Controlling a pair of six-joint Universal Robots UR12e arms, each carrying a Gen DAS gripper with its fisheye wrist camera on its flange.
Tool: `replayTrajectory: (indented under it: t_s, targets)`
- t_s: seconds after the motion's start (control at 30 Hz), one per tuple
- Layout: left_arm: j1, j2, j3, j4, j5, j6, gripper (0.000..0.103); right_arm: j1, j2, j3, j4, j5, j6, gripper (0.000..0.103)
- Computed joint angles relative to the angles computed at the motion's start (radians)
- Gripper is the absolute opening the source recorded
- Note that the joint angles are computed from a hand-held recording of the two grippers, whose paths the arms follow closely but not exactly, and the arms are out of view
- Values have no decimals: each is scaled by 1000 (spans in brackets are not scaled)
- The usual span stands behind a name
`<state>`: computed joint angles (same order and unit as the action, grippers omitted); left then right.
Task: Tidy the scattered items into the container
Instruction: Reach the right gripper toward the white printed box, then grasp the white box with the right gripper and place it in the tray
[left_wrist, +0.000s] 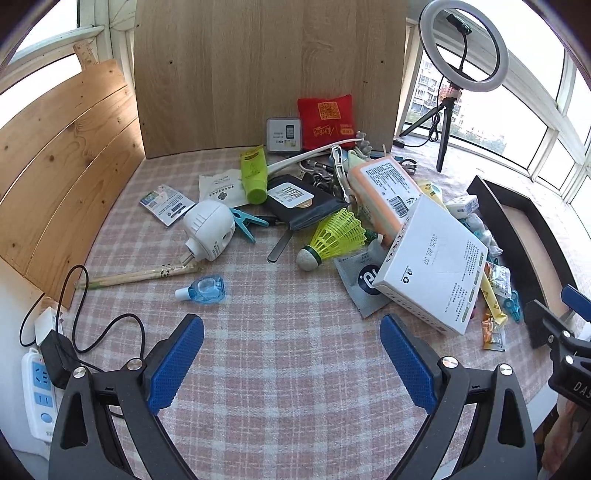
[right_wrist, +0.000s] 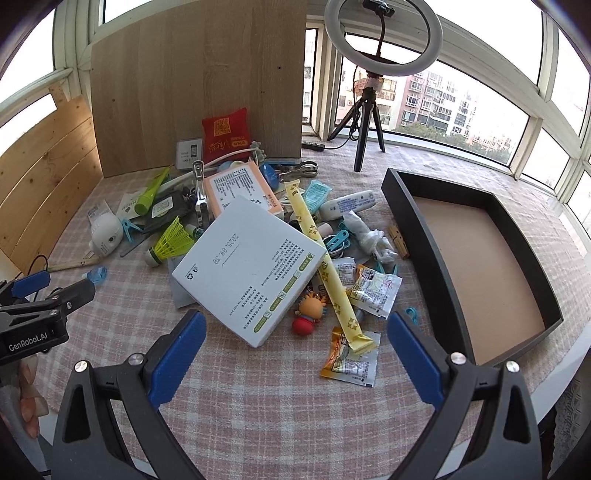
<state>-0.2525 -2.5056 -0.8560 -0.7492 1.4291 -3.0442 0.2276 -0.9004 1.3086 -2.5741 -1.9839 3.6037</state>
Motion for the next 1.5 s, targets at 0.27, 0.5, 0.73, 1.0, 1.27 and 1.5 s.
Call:
replayTrajectory:
  t_s: [0.27, 0.5, 0.73, 1.0, 1.27, 1.5]
  targets:
    - [-13, -15, 28, -58, 1, -44, 95, -48, 18, -46, 10, 99, -128, 83]
    - [-43, -57, 99, -144, 27, -158, 87, -98, 72, -140, 86, 255, -366, 69]
    - [-69, -90, 140, -203, 23, -352, 87, -138, 122, -224, 195, 395, -532, 69]
    - [-87, -117, 174, -229, 35, -490, 86, -162, 162, -286, 270, 510, -633, 69]
    - [-91, -139, 213, -216, -12, -501, 78, -177, 198, -342, 346, 626, -639, 59]
    - [-102, -157, 249, -222, -51, -433, 70, -174, 185, -316, 353, 665, -639, 52]
